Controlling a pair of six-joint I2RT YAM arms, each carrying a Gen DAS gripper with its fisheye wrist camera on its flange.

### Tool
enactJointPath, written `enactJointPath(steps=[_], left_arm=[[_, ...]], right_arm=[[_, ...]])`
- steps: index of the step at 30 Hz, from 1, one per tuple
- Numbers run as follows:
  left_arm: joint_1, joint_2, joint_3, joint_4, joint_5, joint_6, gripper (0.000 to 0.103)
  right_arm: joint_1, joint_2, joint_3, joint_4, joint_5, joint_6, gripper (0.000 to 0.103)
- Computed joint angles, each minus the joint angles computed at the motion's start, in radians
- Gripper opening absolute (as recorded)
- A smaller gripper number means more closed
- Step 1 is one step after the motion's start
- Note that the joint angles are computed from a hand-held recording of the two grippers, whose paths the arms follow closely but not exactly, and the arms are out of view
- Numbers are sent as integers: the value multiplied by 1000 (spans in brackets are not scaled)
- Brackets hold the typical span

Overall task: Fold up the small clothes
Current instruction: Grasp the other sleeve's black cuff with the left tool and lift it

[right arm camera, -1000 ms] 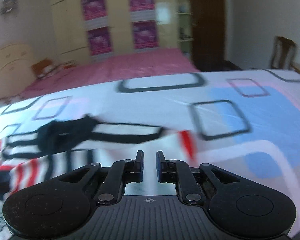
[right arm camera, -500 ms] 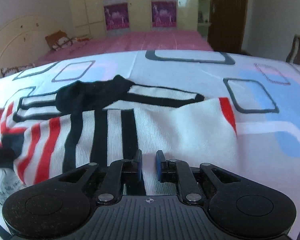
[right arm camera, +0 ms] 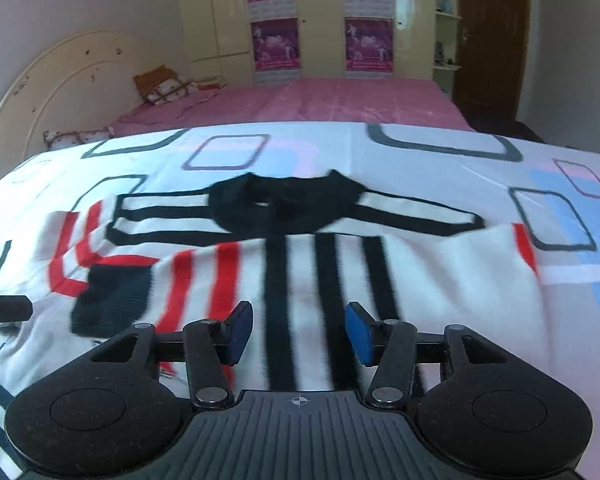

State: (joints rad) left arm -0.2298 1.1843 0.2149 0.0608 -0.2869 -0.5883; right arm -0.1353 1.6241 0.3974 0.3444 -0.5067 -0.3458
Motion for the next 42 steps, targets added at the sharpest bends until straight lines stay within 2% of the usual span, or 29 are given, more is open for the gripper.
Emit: enactJointPath(steps=[6,11,18,24,25,28,33,36,38,39,40,42], left_arm=[[166,-148,-58,-70,60,84,64],[374,-231,-100,-96,165,197,66],[842,-298,-133,-160,411,427,68],[1219,-135,-100,-120,597,585,71],[1268,-92,-88,-104,624,593,73],[1392,65,-46,-27,707,601,74],[1468,256,5,139,794,545,71],[1479,359,34,256,812,477,60],[1485,423,53,326,801,446,34],[1485,455,59,364,791,431,27],[1487,471,61,384,780,426,13],[1495,511,60,437,787,426,10]], right_arm=[[129,-68,-13,19,45,94,51],[228,-29,-14,63,112,153,51],[318,8,-33,121,159,208,51],[399,112,15,118,230,213,51],[417,129,6,152,255,206,51],[427,134,3,167,268,214,51],[409,142,-3,183,245,209,51],[412,134,-6,179,250,217,51],[417,130,-10,181,257,221,51],[421,131,-12,186,262,222,51],[423,133,-14,192,266,221,51],[432,143,-19,214,278,224,52]])
